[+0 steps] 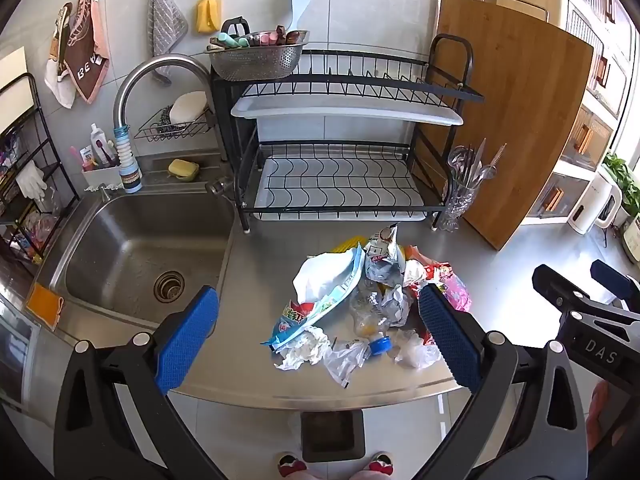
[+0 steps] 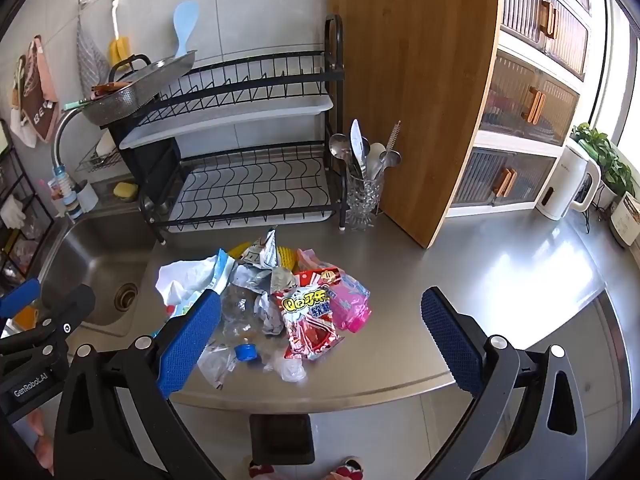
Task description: Collect trash
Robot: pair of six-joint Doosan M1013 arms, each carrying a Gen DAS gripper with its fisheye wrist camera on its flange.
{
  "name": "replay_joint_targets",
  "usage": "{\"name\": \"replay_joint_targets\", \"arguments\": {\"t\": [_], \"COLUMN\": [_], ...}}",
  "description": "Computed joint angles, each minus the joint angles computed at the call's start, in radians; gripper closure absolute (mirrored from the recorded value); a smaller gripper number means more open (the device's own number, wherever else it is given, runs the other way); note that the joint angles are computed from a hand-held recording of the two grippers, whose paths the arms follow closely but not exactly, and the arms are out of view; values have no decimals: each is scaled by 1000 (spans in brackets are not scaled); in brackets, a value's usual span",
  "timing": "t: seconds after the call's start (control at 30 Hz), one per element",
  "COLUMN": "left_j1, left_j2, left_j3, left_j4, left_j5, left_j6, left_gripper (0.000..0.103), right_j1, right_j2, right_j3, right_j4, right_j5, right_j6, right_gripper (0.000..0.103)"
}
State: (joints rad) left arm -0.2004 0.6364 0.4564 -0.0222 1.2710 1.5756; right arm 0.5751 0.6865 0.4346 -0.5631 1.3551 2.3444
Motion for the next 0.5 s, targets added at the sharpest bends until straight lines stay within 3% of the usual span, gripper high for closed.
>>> {"name": "replay_joint_targets", "arguments": {"t": [0.5], "left_j1": [-1], "left_j2": [1], "left_j3": [-5], "left_j4": [3], "left_j5": [9], "left_j6": [-1], "left_gripper": [8], "right_j1": [5], "right_j2": [10], "right_j3": [-23], "right_j4": [-1], "right_j5": [13], "right_j6": [0], "right_gripper": [3]}}
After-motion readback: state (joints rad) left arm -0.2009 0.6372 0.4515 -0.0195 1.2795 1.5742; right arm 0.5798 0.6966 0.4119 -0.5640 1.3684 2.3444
